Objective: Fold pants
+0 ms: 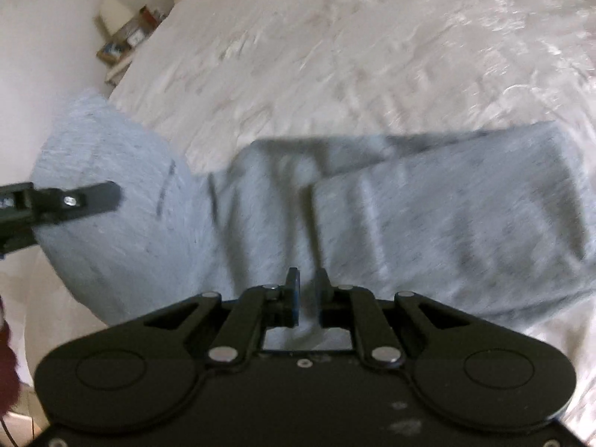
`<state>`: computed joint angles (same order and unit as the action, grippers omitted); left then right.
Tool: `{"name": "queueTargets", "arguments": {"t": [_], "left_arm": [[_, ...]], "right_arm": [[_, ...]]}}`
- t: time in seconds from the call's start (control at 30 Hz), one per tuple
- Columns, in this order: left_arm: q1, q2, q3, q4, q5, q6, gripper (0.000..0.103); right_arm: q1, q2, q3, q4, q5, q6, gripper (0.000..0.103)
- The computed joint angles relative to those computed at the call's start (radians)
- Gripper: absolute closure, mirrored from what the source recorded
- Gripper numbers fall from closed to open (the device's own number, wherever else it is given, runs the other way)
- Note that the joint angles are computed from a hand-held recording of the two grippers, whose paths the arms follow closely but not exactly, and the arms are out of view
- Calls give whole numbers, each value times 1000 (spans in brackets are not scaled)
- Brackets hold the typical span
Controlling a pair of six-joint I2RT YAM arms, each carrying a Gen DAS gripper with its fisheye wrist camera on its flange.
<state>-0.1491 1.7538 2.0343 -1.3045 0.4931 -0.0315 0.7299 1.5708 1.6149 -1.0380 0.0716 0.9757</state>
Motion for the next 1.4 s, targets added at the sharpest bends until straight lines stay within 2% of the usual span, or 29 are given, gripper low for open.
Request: {"name": "queueTargets", "arguments": {"t": [0.13, 0.27, 0.33, 0.47, 0.57, 0.63, 0.77, 0.83, 0.93, 1.0, 1.23, 1.33, 1.4], "left_arm": [[-157, 27, -64, 79, -80, -107, 82], [-262, 47, -87, 100, -162, -175, 77], [-276, 25, -110, 116, -148, -207, 75], [-300, -20, -134, 123, -196, -209, 72], [-303, -46, -161, 119, -240, -234, 63], [-288, -75, -194, 106, -265, -242, 61], [-244, -137, -273, 82, -314, -252, 60], [-207, -153, -294, 66, -321, -249, 60], [-161, -170, -321, 57, -323, -228, 60], [-130, -166, -323, 42, -311, -205, 60], [-49, -158, -323, 14, -262, -123, 59], [-33, -157, -318, 4, -255, -98, 59], [-24, -159, -315, 0, -257, -89, 59]], "right_arm": [[-88, -62, -95, 20, -49, -59, 91], [-178, -93, -160, 17, -121, -133, 88], [-224, -115, -182, 16, -155, -178, 80], [-278, -122, -191, 21, -182, -243, 76], [-308, -102, -209, 93, -221, -247, 67], [-334, -115, -240, 158, -286, -239, 60], [-371, -80, -287, 255, -443, -221, 54], [-358, -46, -276, 245, -427, -213, 53], [-316, -16, -250, 213, -304, -204, 51], [-307, -11, -254, 224, -278, -182, 50], [-305, 22, -308, 345, -442, -132, 44], [-276, 83, -219, 265, -402, -131, 46], [-262, 124, -141, 202, -372, -114, 57]]}}
